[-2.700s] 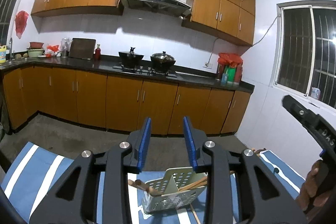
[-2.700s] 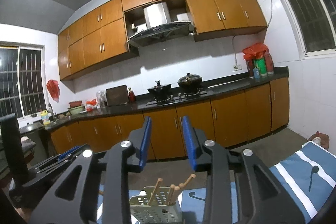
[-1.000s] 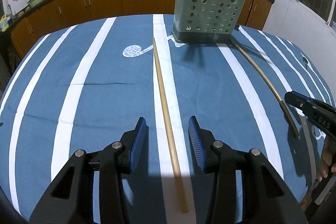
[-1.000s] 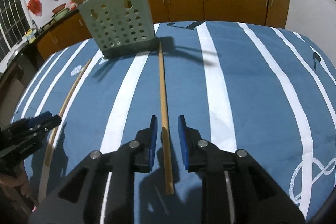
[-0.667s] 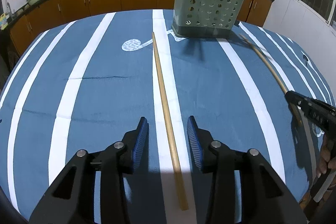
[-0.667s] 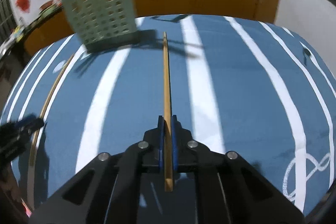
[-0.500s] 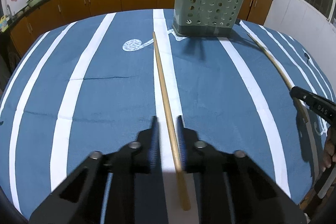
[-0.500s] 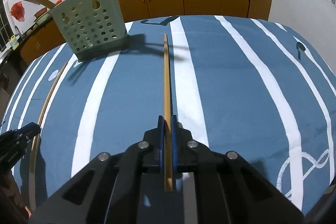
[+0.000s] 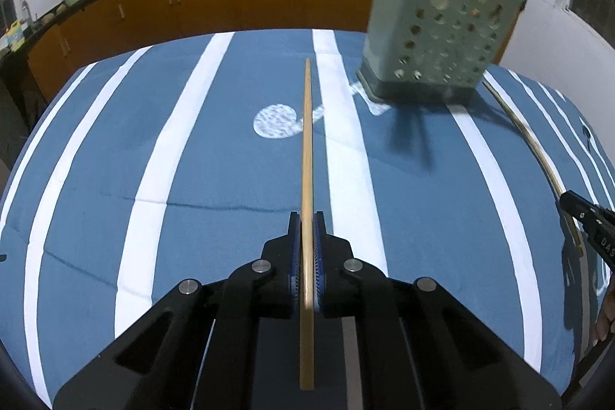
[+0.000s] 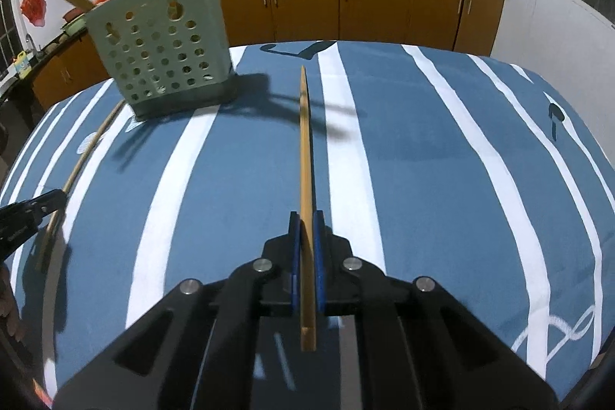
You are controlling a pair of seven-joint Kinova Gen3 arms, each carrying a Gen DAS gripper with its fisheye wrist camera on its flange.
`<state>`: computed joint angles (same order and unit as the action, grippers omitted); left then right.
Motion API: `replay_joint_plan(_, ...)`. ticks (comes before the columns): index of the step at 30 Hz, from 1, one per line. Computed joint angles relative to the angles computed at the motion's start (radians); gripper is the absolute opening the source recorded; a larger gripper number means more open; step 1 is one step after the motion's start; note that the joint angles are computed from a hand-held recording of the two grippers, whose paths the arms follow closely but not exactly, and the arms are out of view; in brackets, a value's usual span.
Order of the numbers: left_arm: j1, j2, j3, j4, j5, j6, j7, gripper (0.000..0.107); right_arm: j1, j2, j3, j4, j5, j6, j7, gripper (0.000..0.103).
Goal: Organize utensils
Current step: 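Lift the held chopsticks off the cloth with both tools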
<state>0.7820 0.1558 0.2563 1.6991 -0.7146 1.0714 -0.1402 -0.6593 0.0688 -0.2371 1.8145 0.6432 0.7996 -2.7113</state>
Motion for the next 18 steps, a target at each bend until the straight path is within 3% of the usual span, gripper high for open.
replay_joint_plan(6,0.022,0.008,0.001,0.013,-0.052,0.007,0.048,0.009,0.0,0.027,0.017,-0.014,0.013,-0.007,-0.005,0.01)
replay_joint_plan(18,0.011,-0.002,0.002,0.028,-0.049,-0.019,0.062,0.009,-0.005,0.027,0.023,-0.003,0.03,-0.021,-0.019,0.01)
